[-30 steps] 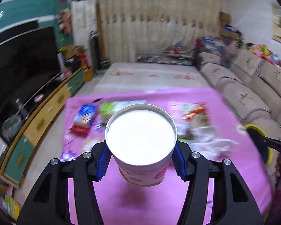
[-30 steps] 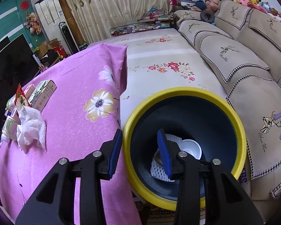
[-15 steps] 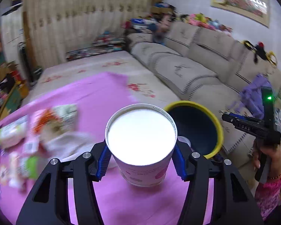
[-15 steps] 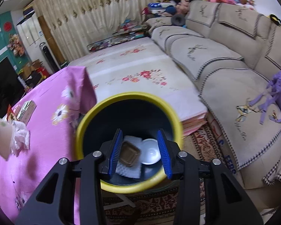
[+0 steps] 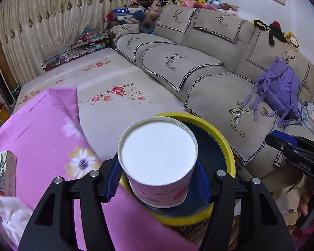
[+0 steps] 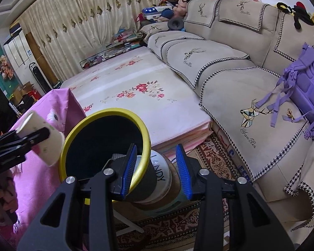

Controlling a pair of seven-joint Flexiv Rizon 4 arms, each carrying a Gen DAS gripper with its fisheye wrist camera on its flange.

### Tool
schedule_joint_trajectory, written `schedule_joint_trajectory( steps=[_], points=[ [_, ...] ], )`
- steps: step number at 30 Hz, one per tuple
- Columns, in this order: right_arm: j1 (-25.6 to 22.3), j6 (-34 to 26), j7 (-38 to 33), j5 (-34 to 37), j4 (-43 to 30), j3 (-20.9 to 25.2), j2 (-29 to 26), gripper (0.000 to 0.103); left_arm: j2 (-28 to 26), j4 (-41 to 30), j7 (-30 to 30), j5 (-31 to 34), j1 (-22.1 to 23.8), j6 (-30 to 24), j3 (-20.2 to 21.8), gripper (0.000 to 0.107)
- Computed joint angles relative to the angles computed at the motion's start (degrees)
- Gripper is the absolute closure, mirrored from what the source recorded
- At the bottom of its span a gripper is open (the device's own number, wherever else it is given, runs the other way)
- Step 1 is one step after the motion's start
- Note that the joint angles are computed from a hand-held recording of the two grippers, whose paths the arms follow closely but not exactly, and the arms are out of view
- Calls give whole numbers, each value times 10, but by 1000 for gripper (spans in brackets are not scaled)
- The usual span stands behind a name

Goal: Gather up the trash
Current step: 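Grasp the white paper cup with the left gripper and drop it into the bin, then grasp the white tissue with the right gripper and lift it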

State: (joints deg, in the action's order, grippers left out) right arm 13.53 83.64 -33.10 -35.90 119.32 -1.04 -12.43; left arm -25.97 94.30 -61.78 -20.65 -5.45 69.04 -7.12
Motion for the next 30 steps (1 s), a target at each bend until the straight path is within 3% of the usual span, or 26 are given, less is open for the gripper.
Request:
schedule_joint_trajectory(
  steps=[2,5,9,11,15,20,24,27,30],
  points=[
    [-1,3,-4,3,0,2,-1,65,-16,-17,-7,6,-7,6,1,33],
    [0,4,-14,14,-3,8,-5,65,-22,-32,-25,19,-15,7,10,29],
    [5,7,-25,25,-4,12,-5,64,21,20,-5,-12,10,47,-16,26],
    [9,9,-28,28,-4,13,-6,63,60,70,21,-44,30,91,-32,18],
    [18,5,-41,40,-11,20,-12,62,149,175,79,-133,61,172,-52,15],
    [33,-2,-59,50,-22,31,-19,61,235,267,144,-244,47,227,-21,9],
    [52,-8,-75,59,-38,46,-29,61,295,336,207,-345,1,287,36,9],
    [65,-15,-105,77,-59,67,-43,61,346,390,153,-287,38,283,52,9],
    [79,-30,-143,101,-88,92,-61,61,401,441,101,-227,103,271,56,9]
  ],
)
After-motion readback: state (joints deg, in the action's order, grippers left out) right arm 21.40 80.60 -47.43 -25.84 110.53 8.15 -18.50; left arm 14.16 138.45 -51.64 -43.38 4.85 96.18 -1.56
